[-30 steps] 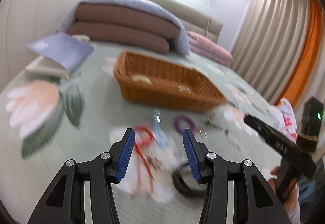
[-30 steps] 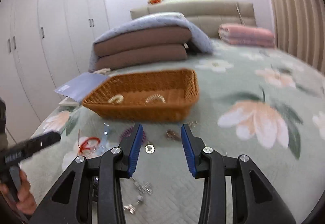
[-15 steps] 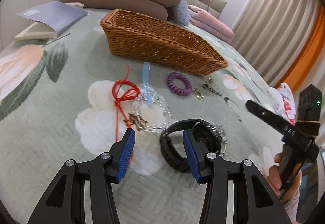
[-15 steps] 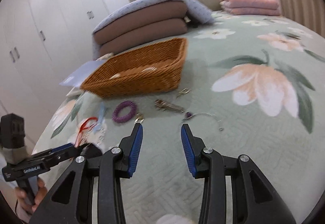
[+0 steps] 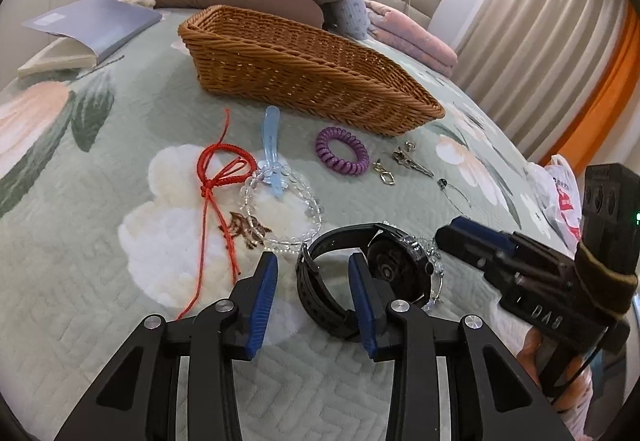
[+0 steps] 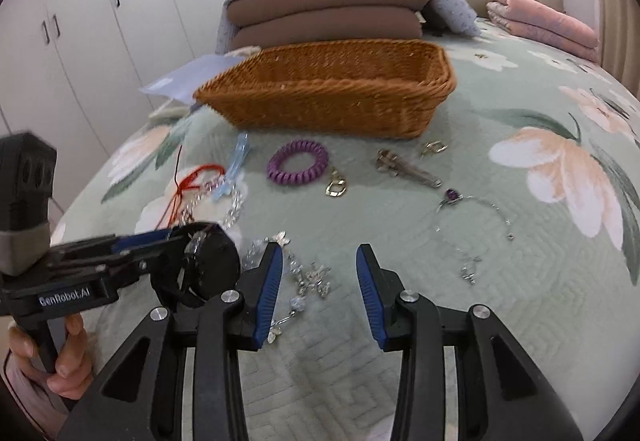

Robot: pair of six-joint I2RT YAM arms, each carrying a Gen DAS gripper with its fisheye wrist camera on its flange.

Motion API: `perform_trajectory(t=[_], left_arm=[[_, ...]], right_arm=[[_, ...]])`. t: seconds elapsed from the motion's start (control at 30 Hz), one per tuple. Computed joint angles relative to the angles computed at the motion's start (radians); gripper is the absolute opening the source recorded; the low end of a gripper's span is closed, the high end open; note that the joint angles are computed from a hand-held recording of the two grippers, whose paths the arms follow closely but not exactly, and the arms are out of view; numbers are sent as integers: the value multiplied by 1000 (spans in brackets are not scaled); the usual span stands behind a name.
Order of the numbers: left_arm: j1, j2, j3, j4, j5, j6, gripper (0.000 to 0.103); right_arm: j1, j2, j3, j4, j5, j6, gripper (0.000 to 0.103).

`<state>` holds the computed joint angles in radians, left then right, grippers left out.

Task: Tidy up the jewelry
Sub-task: 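Grasp the black watch with the left gripper while the right gripper grasps the silver charm bracelet, then lift the black watch with the left gripper while the right gripper lifts the charm bracelet toward the basket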

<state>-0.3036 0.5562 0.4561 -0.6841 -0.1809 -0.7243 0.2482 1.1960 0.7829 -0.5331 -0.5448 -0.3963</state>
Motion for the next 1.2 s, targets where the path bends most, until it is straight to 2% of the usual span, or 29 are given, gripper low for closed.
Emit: perform_trajectory(t=[0.13,0.3,0.4,0.43,0.53,0.57,0.63,0.73,0.83,1.0,1.2], left_arm=[[39,37,2,31,42,19,34],[31,71,8,46,35,20,34],[16,78,9,48,18,14,33],[7,79,8,49,8,12,33],[-3,70,5,44,-6,9,31],[-8,69,5,41,-13,5,24],[-12,64,5,30,-28,-3,17],[24,39,-6,32,15,12,17],[29,41,-8,36,18,17,17],[-5,57,-3,35,-19,2,17],[-61,82,8,25,-87,-19,17]], right_arm=[[60,-7,-16,12,70,0,37],[121,-16,-42,41,152,-3,35],[131,-15,-47,56,180,10,24],[133,-15,-47,60,186,17,17],[117,-11,-44,64,182,26,16],[115,-16,-46,66,188,28,15],[112,-25,-52,82,212,45,15],[82,-14,-41,78,197,59,15],[62,-5,-32,64,174,46,15],[109,-12,-45,81,231,59,19],[140,-12,-55,101,269,70,19]])
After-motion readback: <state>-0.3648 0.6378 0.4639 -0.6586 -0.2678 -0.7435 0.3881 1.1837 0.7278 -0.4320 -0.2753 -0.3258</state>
